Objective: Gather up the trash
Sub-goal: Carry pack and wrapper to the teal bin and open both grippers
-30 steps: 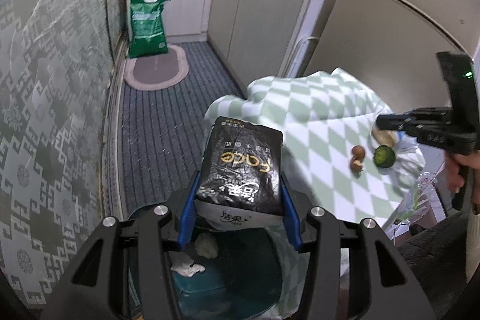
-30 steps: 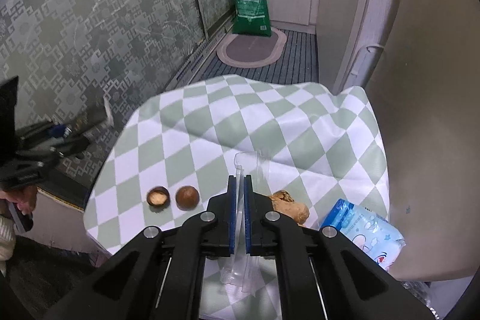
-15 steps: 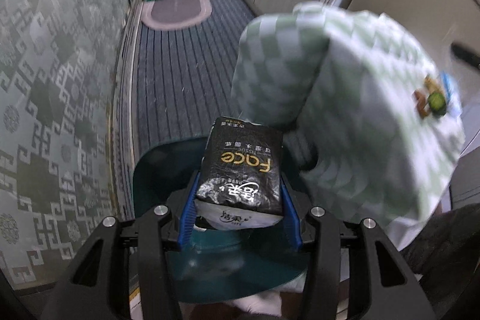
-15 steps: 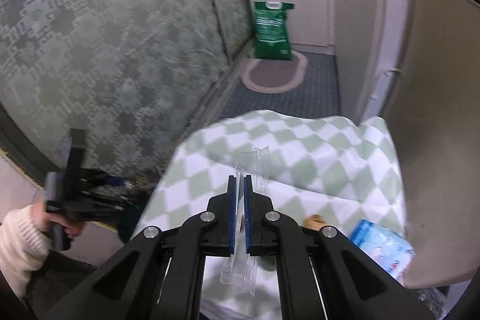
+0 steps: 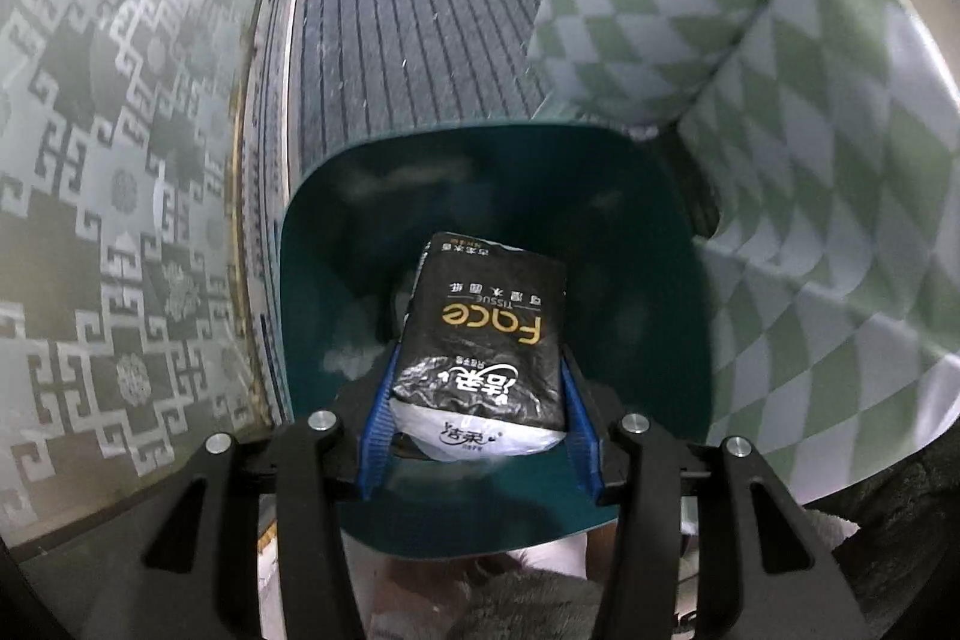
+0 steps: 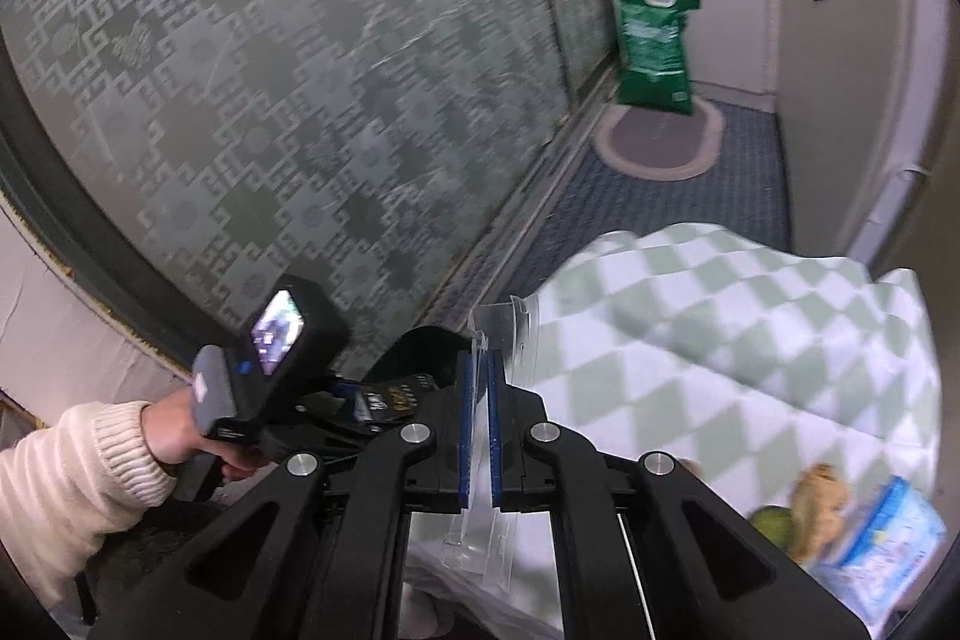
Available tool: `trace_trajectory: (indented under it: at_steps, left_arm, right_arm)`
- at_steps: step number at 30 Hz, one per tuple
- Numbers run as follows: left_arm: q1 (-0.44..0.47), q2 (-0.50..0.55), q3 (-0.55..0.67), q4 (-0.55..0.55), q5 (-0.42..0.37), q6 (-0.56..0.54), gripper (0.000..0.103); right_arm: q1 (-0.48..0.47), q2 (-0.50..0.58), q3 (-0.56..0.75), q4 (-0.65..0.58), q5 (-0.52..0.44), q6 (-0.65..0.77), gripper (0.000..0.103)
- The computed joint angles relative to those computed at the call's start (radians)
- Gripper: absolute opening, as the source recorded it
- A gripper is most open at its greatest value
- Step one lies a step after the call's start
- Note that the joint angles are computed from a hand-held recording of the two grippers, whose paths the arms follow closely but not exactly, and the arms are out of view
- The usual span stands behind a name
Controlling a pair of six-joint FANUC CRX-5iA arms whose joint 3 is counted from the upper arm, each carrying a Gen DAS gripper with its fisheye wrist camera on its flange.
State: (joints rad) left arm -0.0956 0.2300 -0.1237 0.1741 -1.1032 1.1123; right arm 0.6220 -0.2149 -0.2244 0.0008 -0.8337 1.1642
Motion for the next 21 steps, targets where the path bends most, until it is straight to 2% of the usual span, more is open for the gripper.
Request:
trace_trajectory:
  at_steps: [6,10,14,21]
  left_arm:
    - [0.014,0.018,0.002,-0.009,-0.025,0.007,0.054]
    - [0.026,0.001,-0.017,0.005,-0.007,-0.005,0.057]
    - [0.044,-0.04,-0.04,0.037,0.019,-0.006,0.057]
    - [0.079,-0.137,-0.103,0.119,0.129,-0.039,0.057]
  right_arm:
    - [0.007,0.086,0.073,-0.085,-0.03,0.06,0.004]
    - [0.013,0.133,0.109,-0.113,-0.048,0.083,0.004]
    - [0.024,0.174,0.137,-0.12,-0.065,0.088,0.004]
    - [0.026,0.224,0.169,-0.132,-0.091,0.094,0.004]
